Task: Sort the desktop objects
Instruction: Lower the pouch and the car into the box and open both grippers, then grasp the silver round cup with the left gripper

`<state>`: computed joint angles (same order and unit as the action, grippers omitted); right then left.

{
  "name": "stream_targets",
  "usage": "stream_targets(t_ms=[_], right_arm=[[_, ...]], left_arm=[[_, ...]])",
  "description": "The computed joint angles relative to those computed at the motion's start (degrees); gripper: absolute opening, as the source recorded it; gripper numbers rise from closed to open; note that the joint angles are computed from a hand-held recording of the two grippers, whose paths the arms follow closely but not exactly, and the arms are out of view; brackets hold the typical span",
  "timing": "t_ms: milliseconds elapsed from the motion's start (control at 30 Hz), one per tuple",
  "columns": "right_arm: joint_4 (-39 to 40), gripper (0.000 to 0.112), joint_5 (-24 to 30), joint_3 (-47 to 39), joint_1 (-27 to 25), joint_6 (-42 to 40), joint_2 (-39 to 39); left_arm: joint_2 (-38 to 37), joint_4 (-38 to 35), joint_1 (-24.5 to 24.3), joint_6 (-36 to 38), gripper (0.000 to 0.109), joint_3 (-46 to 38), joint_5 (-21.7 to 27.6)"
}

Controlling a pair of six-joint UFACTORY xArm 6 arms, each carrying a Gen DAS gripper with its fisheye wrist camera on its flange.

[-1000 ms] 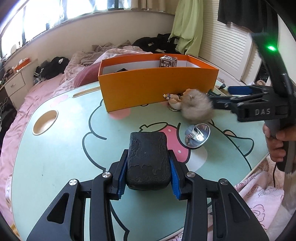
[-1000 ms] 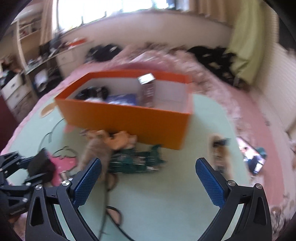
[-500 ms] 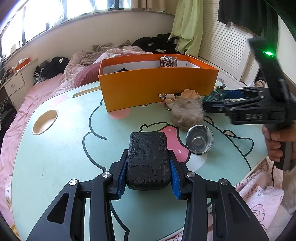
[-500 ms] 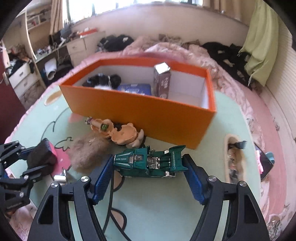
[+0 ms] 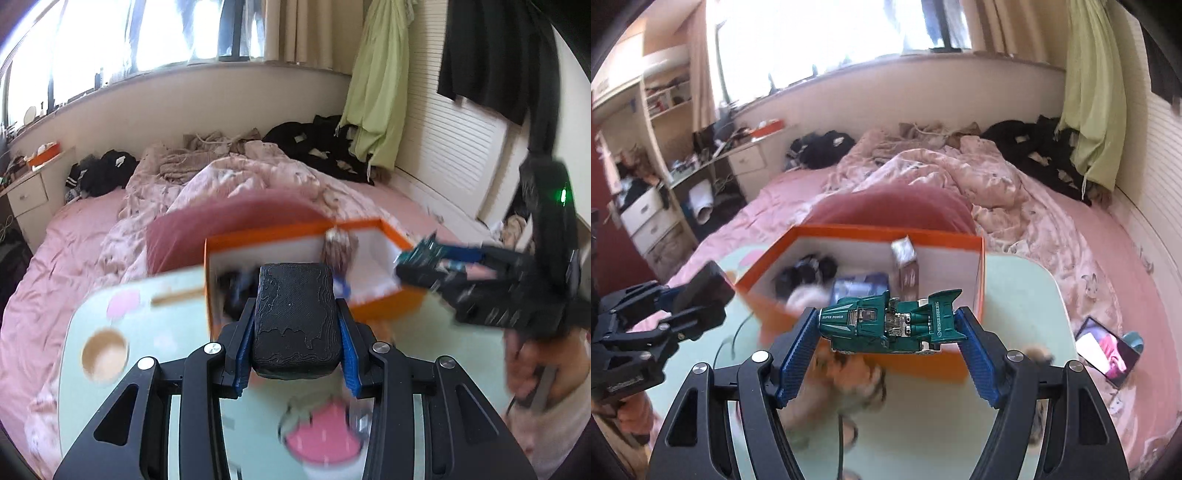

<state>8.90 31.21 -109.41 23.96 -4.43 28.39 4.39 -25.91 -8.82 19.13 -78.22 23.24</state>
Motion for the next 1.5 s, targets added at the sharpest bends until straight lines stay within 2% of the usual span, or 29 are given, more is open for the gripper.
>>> stream_targets(t_ms=[100,200,233,367,533,633,833,900,933,1033,1100,1167,1233,1500], right_arm=[[-4.6,0.074,4.7,-10.6,0.0,5.2,7.4],[-7.0,0.074,9.4,-18.2,0.1,8.8,12.5],[-8.0,0.074,9.5,-17.9,0.2,9.9,12.4],[-8.3,0.08,2.4,-6.7,0.4,9.6,5.8],[-10.9,0.086,-5.5,7.4,-0.1,13.0,-3.6],[-7.2,0.088,-7.3,17.0,-0.5,10.5,-10.1],[-1.8,0.089,-7.4,31.6,0.7,6.4,-18.4],[-5.5,0.089,-8.9,35.6,1.5,9.4,-20.2],[-8.2,0.089,-9.5,36.7,1.6,11.6,-20.5],[-22.8,0.092,-12.4,39.7,1.9,22.1,-21.5],[-29.0,0.102,-13.4,40.3,2.1,25.8,-21.2],[-30.3,0.103,-16.5,41.9,1.8,26.9,-21.4],[-31.2,0.103,-18.1,42.9,1.5,27.6,-21.9],[-31.8,0.103,-20.1,43.7,1.1,27.8,-22.1]], left_arm=[[7.1,6.0,0.4,-5.8,0.04,-8.7,2.7],[12.0,5.0,1.2,-8.0,0.045,-14.2,6.8],[12.5,4.2,1.4,-8.4,0.047,-14.7,7.7],[9.9,-2.4,1.9,-4.1,0.055,-9.7,6.2],[3.5,-7.9,2.2,1.2,0.057,-2.9,5.4],[-2.0,-4.0,1.8,0.5,0.066,3.9,2.7],[-9.2,2.7,0.1,-1.6,0.067,14.6,2.6],[-9.8,4.6,-0.7,-2.2,0.067,16.6,3.2],[-10.0,6.1,-1.1,-2.9,0.067,17.5,3.4],[-9.9,13.8,-2.0,-7.6,0.069,19.5,2.5],[-10.4,11.7,-2.1,-7.1,0.083,21.5,-0.5],[-10.4,8.0,-1.8,-5.6,0.092,22.1,-1.1],[-10.2,9.5,-1.3,-7.4,0.103,22.3,-1.0],[-10.7,9.4,-1.3,-7.2,0.103,22.8,-1.5]])
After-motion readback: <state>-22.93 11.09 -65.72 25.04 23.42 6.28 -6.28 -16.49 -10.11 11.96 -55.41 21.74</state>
